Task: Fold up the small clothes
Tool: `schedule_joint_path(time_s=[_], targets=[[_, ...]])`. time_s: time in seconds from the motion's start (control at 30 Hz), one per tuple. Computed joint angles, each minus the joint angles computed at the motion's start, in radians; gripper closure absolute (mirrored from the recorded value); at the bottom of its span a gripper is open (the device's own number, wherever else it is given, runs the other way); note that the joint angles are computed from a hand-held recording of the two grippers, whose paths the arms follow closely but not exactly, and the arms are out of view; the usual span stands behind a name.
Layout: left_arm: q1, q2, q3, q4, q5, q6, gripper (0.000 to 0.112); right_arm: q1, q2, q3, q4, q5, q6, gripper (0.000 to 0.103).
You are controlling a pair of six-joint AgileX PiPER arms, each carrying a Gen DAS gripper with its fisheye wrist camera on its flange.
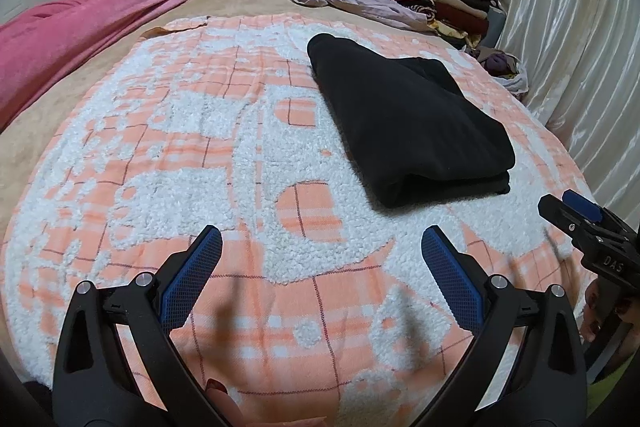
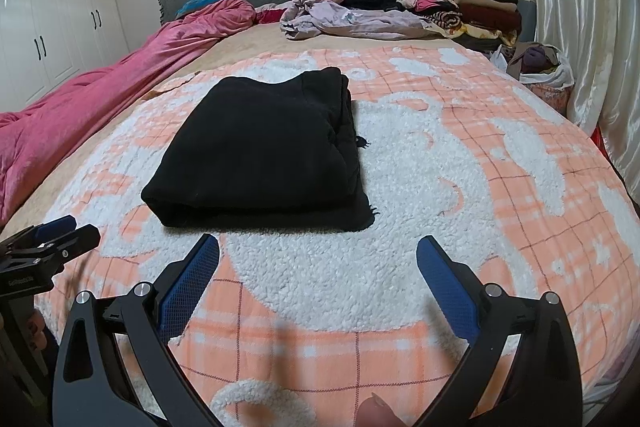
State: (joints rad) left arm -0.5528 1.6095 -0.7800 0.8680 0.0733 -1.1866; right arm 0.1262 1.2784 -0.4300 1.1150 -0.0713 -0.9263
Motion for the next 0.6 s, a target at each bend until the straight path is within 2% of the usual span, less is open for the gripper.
schedule_joint_path(time_s=[0.6], targets=[[-0.009, 0.0, -0.001, 0.026, 0.017, -0.027, 0.018, 0.004, -0.005, 0.008, 0.006, -0.001, 0.0, 0.004]])
